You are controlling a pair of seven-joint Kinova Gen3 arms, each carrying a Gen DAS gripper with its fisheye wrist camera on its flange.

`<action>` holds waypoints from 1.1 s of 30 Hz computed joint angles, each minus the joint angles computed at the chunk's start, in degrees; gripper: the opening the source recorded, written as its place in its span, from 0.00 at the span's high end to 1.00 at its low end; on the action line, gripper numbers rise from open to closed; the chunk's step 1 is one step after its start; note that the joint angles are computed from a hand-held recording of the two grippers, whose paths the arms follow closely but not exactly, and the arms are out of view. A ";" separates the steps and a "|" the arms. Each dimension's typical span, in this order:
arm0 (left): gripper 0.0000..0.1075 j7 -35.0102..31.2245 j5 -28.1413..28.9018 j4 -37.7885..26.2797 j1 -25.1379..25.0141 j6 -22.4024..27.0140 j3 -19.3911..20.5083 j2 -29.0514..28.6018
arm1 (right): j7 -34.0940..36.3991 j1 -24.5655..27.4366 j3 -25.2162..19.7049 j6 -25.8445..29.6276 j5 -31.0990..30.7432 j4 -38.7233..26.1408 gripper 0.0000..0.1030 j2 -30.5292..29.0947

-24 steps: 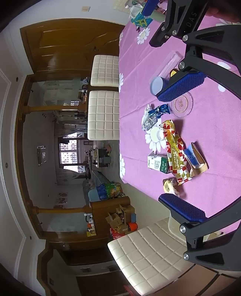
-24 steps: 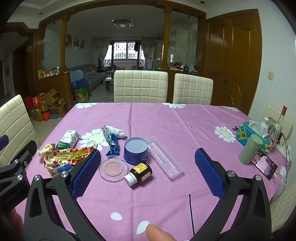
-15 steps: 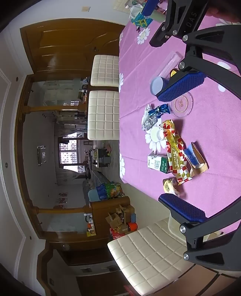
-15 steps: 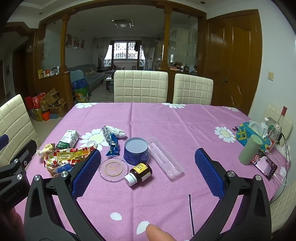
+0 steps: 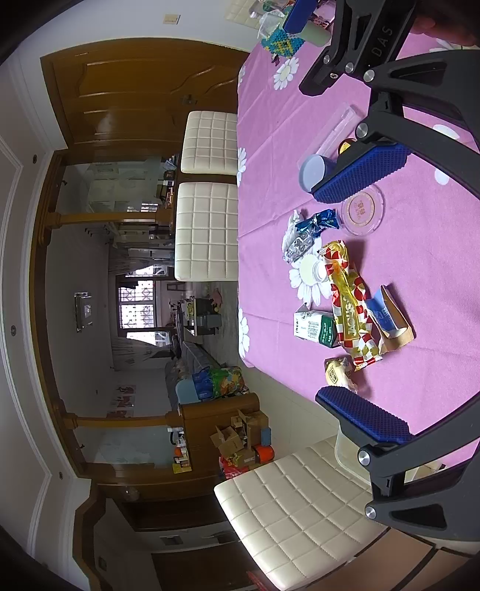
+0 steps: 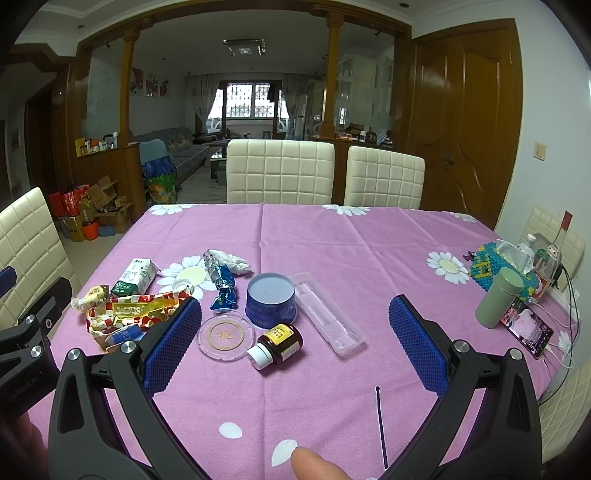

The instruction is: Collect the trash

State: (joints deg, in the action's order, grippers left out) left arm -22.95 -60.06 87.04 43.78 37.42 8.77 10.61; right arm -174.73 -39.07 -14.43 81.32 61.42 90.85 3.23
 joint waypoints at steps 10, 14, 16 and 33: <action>0.09 1.12 -1.03 0.45 0.39 0.24 0.14 0.05 | -0.04 0.03 -0.05 0.05 0.06 0.13 0.03 -0.06; 0.09 1.27 -1.17 0.53 0.42 0.24 0.14 0.04 | -0.15 0.04 -0.06 0.04 0.12 0.20 0.03 -0.04; 0.09 1.35 -1.23 0.62 0.38 0.12 0.14 0.00 | -0.09 0.07 -0.05 -0.06 0.03 0.21 0.03 -0.07; 0.09 1.39 -1.16 0.70 0.34 0.26 0.28 -0.06 | -0.34 -0.21 -0.16 0.31 0.06 0.26 0.03 -0.03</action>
